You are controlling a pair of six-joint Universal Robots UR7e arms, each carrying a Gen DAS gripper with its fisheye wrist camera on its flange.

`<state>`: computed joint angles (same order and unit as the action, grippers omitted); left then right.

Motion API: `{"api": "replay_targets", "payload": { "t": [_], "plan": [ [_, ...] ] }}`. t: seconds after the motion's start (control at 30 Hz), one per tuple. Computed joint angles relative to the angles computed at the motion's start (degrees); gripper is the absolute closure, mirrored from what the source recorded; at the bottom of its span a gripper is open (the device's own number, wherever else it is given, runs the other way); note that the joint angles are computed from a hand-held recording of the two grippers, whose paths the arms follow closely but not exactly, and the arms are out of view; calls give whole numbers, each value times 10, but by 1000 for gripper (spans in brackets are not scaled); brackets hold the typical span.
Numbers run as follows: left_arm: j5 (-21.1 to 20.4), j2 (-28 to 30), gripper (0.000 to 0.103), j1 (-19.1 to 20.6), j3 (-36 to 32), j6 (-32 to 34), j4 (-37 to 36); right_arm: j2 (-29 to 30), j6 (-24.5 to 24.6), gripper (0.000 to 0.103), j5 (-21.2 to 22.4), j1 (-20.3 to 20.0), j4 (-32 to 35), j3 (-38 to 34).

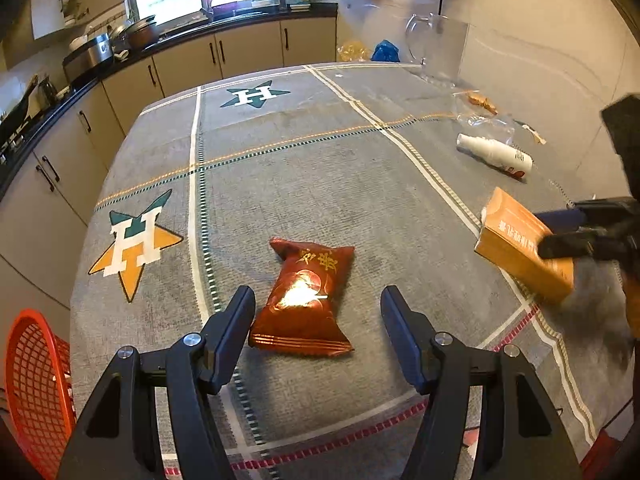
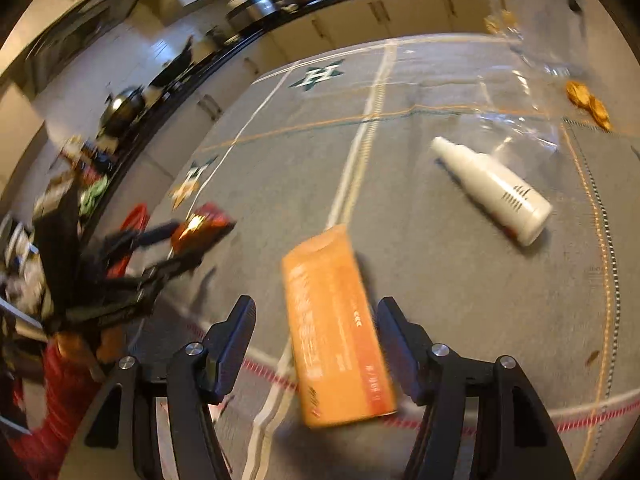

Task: Collect trash
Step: 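Lower the left gripper around the red snack bag while the right gripper reaches the orange medicine box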

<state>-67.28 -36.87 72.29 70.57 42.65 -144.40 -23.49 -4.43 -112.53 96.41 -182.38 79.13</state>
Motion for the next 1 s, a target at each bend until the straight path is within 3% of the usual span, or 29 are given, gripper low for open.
{"api": "replay_targets", "payload": {
  "t": [0.17,0.3,0.43,0.5,0.57,0.8,1.0],
  "plan": [
    [27,17,39,-5,-16,-30,1,32,-68,32,-90,28,-38,-14],
    [51,31,40,-8,-26,-51,-3,48,-85,32,-130,35,-35,-31],
    [58,29,57,-8,-16,-60,-22,53,-76,32,-136,33,-26,-36],
    [55,24,58,-7,-13,-73,-18,55,-71,35,-139,34,-24,-36],
    [55,18,58,-6,0,-79,-29,59,-66,52,-147,34,-23,-40],
    [17,-39,59,-5,83,-101,-95,67,-70,52,-155,45,-87,-25],
    [6,-84,60,-3,168,-93,-182,80,-68,52,-131,55,-150,-16]
  ]
}}
